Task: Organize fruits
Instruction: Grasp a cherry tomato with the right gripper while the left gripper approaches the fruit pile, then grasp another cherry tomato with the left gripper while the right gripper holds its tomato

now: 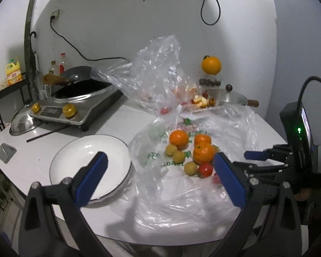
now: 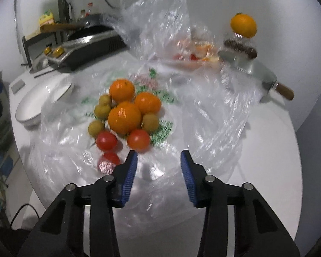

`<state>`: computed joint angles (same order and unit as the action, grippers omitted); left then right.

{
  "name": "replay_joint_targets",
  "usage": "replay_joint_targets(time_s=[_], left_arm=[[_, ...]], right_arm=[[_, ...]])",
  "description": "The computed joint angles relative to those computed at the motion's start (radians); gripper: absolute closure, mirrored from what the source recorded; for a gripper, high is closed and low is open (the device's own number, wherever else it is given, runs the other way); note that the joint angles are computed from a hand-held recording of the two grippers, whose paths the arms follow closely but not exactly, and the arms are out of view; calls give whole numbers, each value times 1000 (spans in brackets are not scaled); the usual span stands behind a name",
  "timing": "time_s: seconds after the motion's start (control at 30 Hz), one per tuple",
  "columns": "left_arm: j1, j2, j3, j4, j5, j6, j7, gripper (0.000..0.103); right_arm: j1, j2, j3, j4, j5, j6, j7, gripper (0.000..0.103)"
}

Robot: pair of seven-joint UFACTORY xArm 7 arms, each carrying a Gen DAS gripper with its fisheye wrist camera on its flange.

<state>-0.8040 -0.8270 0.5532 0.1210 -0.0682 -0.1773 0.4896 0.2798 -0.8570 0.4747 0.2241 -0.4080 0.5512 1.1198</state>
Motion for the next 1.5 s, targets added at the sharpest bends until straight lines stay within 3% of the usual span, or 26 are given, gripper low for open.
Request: replay_joint_targets(time_s=[0.27, 0.6, 0.9, 0.97, 1.13, 1.5], left_arm=[[-15, 41, -13, 1, 4, -6, -15, 9], [0, 70, -41, 3, 16, -1, -36, 10], [10, 102, -70, 23, 22, 7, -54, 11], [10, 118, -79, 29, 24, 7, -61, 12], [-23, 166, -79, 47, 30, 3, -81, 15], [-169, 297, -39, 103, 59, 5, -118, 41]], right_arm=[[74, 20, -34, -28, 60, -44, -42, 63], [59, 75, -33, -7, 56, -119, -91, 63], [9, 196, -44, 33, 55, -257, -183, 63], [-5, 223, -45, 39, 56, -275, -197, 69], [6, 202, -71, 4, 83, -314, -232, 71], [18, -44, -127, -106, 147, -243, -301, 71]])
